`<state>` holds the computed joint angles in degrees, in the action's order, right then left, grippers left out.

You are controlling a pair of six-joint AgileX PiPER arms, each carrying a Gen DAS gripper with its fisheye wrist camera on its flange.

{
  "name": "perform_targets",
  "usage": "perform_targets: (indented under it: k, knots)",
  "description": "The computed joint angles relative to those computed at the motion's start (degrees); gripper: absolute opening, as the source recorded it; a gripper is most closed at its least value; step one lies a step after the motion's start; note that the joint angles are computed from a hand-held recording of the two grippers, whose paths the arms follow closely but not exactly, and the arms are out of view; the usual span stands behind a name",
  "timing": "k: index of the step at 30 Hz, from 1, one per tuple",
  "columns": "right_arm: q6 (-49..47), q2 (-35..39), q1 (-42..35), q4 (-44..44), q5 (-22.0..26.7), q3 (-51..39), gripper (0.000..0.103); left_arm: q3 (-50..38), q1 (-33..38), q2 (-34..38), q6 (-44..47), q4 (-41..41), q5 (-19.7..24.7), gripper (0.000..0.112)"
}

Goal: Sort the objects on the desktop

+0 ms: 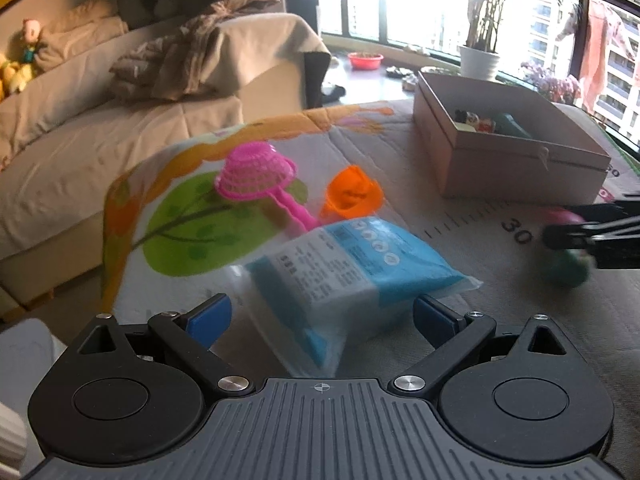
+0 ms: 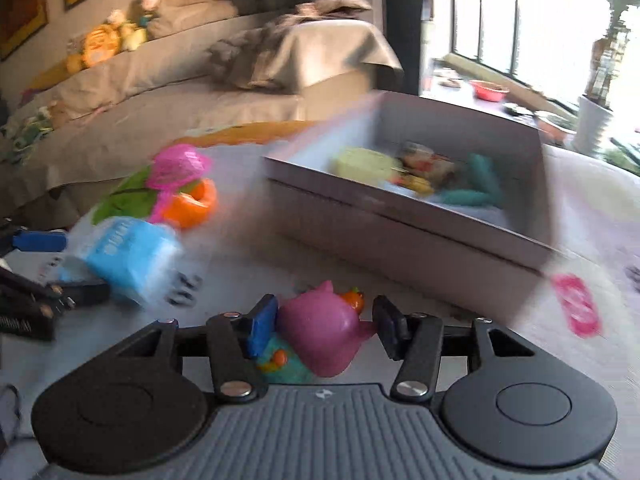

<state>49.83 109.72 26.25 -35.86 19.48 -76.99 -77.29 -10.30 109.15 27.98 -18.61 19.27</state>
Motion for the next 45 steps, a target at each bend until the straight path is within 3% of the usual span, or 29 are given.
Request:
perform_targets:
  k: [6, 8, 10, 15, 18, 21, 24, 29, 33, 41, 45]
  knots:
    - [24.71, -6.89, -0.88, -20.59, 2.97, 10.9, 0.055, -3.32, -2.65, 2.31, 5.16, -6.98, 4.47, 0.101]
    - [29.32, -8.03, -1.34, -24.39, 3.45, 12.96, 0.06, -3.37, -3.94, 2.46, 9.1, -10.78, 5.22, 0.101]
    - [34.23, -8.76, -1.62, -28.12, 4.02, 14.72, 0.073, -3.44, -4.72, 2.49, 14.25, -15.87, 6.97, 0.101]
    - [37.76, -8.68, -2.42, -29.96, 3.21, 15.98, 0.08, -2.64, -4.95, 1.62, 29.45, -27.96, 13.0, 0.101]
    - [39.65, -8.25, -2.01, -30.91, 3.27, 16.01, 0.085, 0.37, -5.45, -0.36, 35.25, -31.36, 9.45, 0.101]
    - [39.94, -7.94, -2.18, -29.68, 1.82, 16.16, 0.089, 0.47, -6.74, -0.27, 29.26, -26.53, 3.11, 0.101]
    - [40.39, -7.08, -1.38, -30.02, 1.84, 15.97, 0.099, -2.37, -7.51, 1.71, 19.09, -17.7, 1.09, 0.101]
    - [39.74, -6.94, -0.57, -30.46, 1.66, 16.18, 0.103, -9.16, -8.07, 6.18, 8.17, -9.58, 4.1, 0.1]
    - [40.87, -7.06, -0.58, -31.4, 1.42, 16.56, 0.103, -10.96, -9.3, 7.65, 0.19, -2.28, 4.21, 0.083]
    - [39.46, -6.97, -0.4, -30.51, 1.98, 16.29, 0.103, -10.08, -8.77, 7.05, 0.31, -2.5, 3.55, 0.065]
    - [38.06, -6.75, -0.13, -29.57, 2.74, 15.85, 0.103, -6.91, -7.87, 4.62, 4.3, -5.52, 3.83, 0.062]
